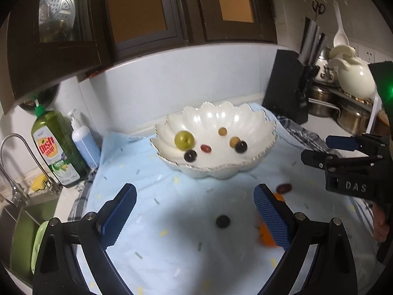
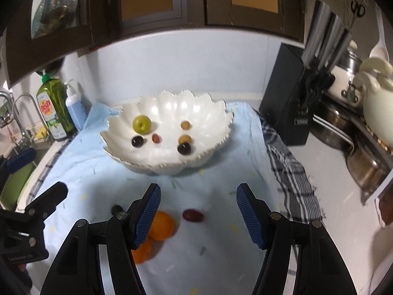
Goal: Organize fruits
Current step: 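Withdraw both open tools from the bowl toward the oranges and remaining fruits, then grasp the small black plum with the left tool while the right tool grasps the red-brown date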
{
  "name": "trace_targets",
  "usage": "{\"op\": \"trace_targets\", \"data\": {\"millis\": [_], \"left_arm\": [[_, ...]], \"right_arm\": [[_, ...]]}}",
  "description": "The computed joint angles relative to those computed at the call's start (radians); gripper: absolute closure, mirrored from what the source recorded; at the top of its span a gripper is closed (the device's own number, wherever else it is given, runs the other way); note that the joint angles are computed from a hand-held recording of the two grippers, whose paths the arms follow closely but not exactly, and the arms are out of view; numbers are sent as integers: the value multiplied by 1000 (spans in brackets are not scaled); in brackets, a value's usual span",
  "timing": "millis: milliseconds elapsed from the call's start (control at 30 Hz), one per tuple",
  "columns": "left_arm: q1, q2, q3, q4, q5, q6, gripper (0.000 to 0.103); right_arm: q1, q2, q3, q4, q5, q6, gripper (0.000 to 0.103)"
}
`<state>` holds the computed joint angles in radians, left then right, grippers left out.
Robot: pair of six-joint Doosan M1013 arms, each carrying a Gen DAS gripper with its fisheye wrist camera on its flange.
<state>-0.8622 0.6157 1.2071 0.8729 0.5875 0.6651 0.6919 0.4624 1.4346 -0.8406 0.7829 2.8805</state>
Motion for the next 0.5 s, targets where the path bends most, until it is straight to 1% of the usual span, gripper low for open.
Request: {"op": "trace_targets", "data": {"millis": [133,267,333,500], "left_arm": [[-1,5,11,-30,-1,8,5],[5,17,7,-92,-5,65,6],[8,23,3,-107,-4,76,8],[19,44,-18,-199,5,140,13]], "right_arm": [[-5,2,13,32,3,-7,38],[-7,11,18,72,3,-37,38],[-11,15,20,94,-5,-50,38],[-24,24,25,142,-16,-69,38]]}}
